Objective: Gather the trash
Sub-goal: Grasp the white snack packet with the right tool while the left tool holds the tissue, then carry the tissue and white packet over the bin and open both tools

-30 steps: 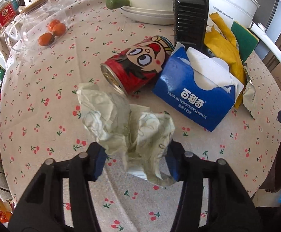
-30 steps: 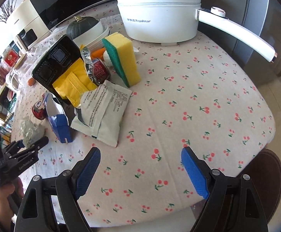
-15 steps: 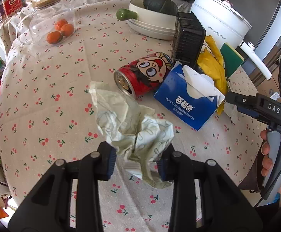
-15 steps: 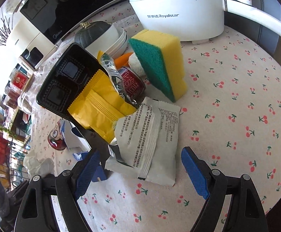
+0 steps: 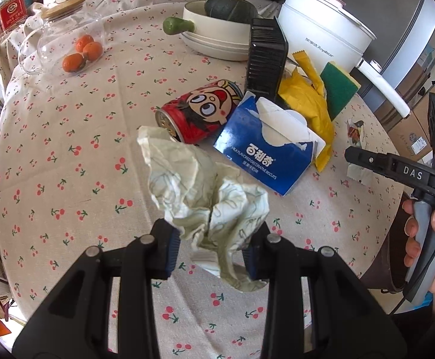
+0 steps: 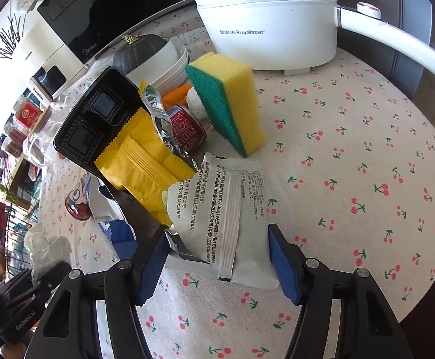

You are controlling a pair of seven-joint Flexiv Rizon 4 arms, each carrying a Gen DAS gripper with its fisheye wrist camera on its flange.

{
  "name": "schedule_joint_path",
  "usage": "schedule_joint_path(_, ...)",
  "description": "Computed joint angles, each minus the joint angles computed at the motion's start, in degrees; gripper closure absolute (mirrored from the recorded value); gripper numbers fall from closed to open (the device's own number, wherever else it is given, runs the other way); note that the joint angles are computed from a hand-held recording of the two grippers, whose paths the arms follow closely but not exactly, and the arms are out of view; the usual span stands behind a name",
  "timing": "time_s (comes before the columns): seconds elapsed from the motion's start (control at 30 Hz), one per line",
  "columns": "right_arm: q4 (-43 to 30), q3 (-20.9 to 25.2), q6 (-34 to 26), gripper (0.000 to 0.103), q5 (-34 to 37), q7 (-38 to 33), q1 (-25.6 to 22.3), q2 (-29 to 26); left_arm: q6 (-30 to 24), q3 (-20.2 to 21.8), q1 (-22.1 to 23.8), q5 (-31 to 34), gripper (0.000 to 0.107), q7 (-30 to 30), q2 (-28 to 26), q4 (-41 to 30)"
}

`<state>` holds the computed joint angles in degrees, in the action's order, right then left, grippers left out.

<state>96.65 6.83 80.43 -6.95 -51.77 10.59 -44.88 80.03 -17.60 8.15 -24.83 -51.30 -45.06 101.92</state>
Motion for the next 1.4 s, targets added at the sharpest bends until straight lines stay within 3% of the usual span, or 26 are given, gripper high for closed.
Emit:
schedule_joint_path(0.37,11.28,-4.59,2.71,0.037,-1.79,0.91,0.78,8.37,2.63,-8.22,2.60,-0.82,0.070,4.30,2.06,4.50)
schedule_joint_path(0.63,19.59,-4.17,4.49,0.037,-1.27,0.05,-2.36,14.48,4.26,-14.06,3.40,-0.40,0.070,6.46,2.74,7.58)
schedule_joint_path(1.27,36.14,-10.02,8.84,0.036,-3.16,1.16,-3.73,23.63,3.43,-18.47,-1.01,3.83,0.070,8.72,1.71,9.62)
schedule_joint_path(1.4,39.40,-12.96,9.59,0.036,-4.23,1.90,-2.67,24.73,2.93,-19.00,-2.47,4.70,0.070,9.87,1.39,10.05)
